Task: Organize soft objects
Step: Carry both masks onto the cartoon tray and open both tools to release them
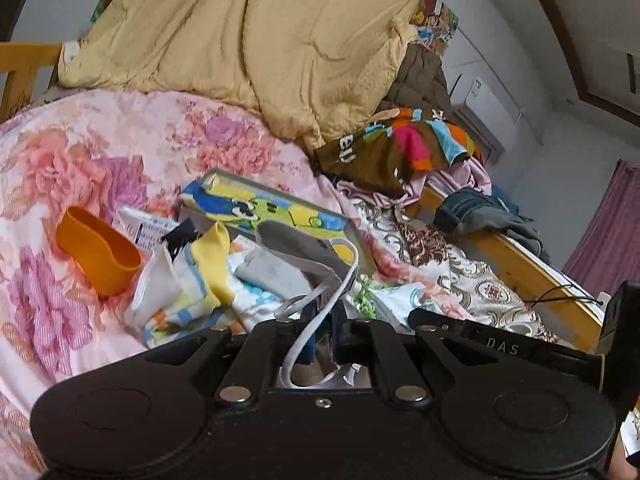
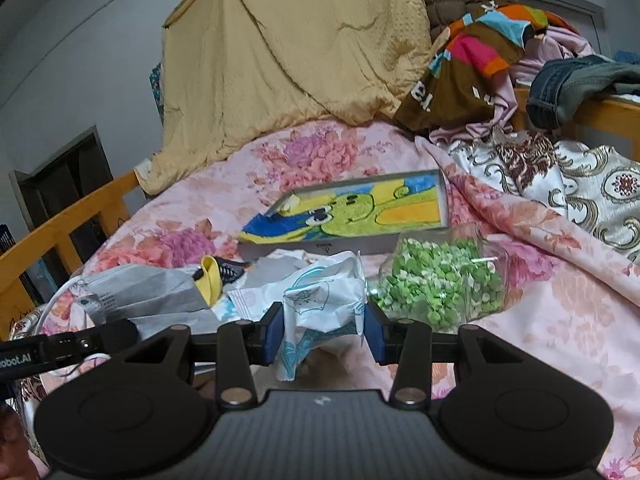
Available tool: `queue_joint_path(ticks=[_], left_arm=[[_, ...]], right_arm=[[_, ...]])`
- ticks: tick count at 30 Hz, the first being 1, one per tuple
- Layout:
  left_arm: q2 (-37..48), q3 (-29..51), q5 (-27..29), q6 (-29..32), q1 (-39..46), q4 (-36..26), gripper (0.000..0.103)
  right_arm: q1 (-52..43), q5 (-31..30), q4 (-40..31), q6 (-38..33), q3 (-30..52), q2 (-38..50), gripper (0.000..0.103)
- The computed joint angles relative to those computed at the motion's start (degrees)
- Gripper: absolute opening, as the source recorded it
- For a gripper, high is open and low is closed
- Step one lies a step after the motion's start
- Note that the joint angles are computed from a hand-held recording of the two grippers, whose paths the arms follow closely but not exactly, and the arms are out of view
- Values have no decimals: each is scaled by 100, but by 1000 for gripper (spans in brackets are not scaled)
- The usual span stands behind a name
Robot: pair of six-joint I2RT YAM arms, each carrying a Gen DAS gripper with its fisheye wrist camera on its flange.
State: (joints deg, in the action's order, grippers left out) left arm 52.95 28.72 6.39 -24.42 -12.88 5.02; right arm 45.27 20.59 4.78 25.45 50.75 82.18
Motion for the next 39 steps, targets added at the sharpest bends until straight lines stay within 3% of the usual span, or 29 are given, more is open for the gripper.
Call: queue_joint_path(ticks=[11,20,26,31,39], left_arm=[[430,337,179,222,56,321,7],[2449,2054,327,472,295,648,8],[4441,3958,252,473,161,432,8],[6232,6128,138,370,3,-265,8],[8982,10596,6,308,16,-2812,8]], right_arm=[[-163,-14,111,-5,71,20,48],[-1154,-507,507,-423,1361,1340,48],[-1714,-680,1119,-318,2227,2551,48],[-2141,-868,1389,-420,2733,3167,50],[-2605,-1586,501,-189,4193,4207,50]])
